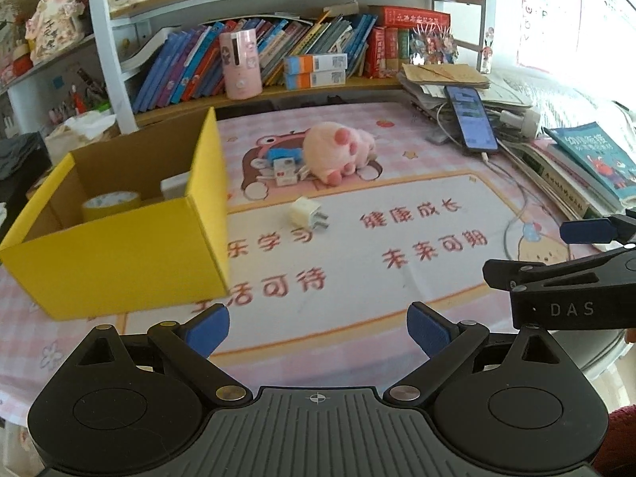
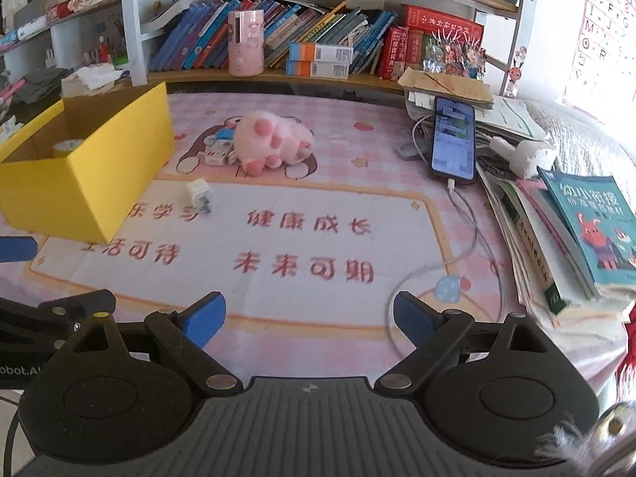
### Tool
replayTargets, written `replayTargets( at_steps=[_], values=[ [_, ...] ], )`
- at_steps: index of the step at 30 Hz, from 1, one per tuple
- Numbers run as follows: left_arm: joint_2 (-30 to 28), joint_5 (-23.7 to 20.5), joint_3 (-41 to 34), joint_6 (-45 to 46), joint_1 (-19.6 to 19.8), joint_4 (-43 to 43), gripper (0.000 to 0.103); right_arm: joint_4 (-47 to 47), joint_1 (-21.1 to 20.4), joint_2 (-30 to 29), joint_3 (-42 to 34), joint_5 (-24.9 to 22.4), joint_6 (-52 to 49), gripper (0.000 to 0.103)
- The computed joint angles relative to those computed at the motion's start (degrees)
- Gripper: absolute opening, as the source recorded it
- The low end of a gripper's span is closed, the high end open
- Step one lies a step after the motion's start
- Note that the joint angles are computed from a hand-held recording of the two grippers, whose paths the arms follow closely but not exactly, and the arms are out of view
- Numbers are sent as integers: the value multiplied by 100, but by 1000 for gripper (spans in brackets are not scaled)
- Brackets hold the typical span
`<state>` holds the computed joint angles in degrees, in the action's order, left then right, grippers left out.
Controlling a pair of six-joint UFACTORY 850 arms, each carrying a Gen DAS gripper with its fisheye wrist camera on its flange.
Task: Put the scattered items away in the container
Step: 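Move both tools toward the white charger plug and pink plush pig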
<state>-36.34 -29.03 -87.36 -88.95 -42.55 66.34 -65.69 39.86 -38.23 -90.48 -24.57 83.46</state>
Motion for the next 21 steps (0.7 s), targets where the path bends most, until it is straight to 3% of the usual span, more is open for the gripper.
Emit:
replayTargets(
  at_steps=[5, 10, 15, 21],
  values=[
    [-494, -129, -727, 434, 53, -432, 98, 503, -321, -268, -445, 280, -841, 92],
    [-1129, -454, -1723, 1091, 130, -1137, 97, 1711, -635, -645, -1045, 590, -2462, 92],
    [-1772, -940, -2804, 1579, 187, -1646, 96, 3629, -946, -1121, -1818, 749, -4723, 92],
    [-2604, -1655, -4243, 2101, 278, -2151, 94, 6056, -1237, -1910, -3114, 434, -7296, 92]
  ],
)
